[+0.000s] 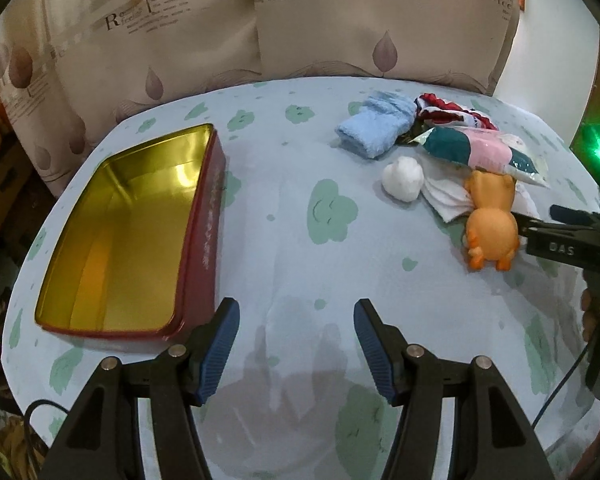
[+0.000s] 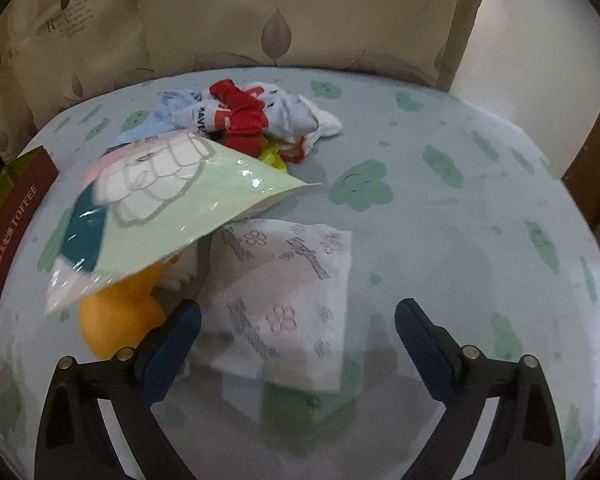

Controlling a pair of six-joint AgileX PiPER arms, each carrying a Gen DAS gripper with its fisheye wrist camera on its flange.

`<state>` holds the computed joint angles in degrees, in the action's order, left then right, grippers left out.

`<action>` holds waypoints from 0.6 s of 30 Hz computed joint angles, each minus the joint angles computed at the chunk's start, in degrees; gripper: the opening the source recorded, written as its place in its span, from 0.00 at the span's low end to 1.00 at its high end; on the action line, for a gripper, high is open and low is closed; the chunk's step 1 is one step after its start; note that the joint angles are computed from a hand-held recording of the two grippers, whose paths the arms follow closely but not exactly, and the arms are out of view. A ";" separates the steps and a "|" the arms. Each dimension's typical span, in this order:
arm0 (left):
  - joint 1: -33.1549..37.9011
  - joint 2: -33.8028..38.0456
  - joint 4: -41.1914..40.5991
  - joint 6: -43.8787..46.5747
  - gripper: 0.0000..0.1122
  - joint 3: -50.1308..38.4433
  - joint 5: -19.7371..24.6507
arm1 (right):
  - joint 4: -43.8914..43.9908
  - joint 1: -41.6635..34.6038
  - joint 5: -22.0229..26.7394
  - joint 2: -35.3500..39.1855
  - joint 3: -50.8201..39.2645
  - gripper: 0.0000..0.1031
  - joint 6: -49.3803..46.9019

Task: Organize soft objects
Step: 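Grasp the white floral wipe packet with the right gripper while the left gripper approaches the cotton ball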

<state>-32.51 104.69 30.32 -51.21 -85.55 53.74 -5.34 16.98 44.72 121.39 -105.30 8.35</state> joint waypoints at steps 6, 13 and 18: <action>1.58 2.95 -1.66 3.38 0.54 -3.72 -0.77 | 2.45 -0.39 0.63 3.84 -4.42 0.92 -0.96; 3.31 7.82 -4.60 7.98 0.54 -10.68 -1.75 | 5.63 -2.01 -3.77 2.39 -1.62 0.40 -4.39; 4.12 11.28 -7.98 12.29 0.54 -15.89 -2.16 | 5.01 -4.31 -5.85 0.79 1.11 0.30 -3.07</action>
<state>-28.39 115.97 22.34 -38.92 -101.45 51.58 -0.33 12.67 38.87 122.18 -104.19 5.28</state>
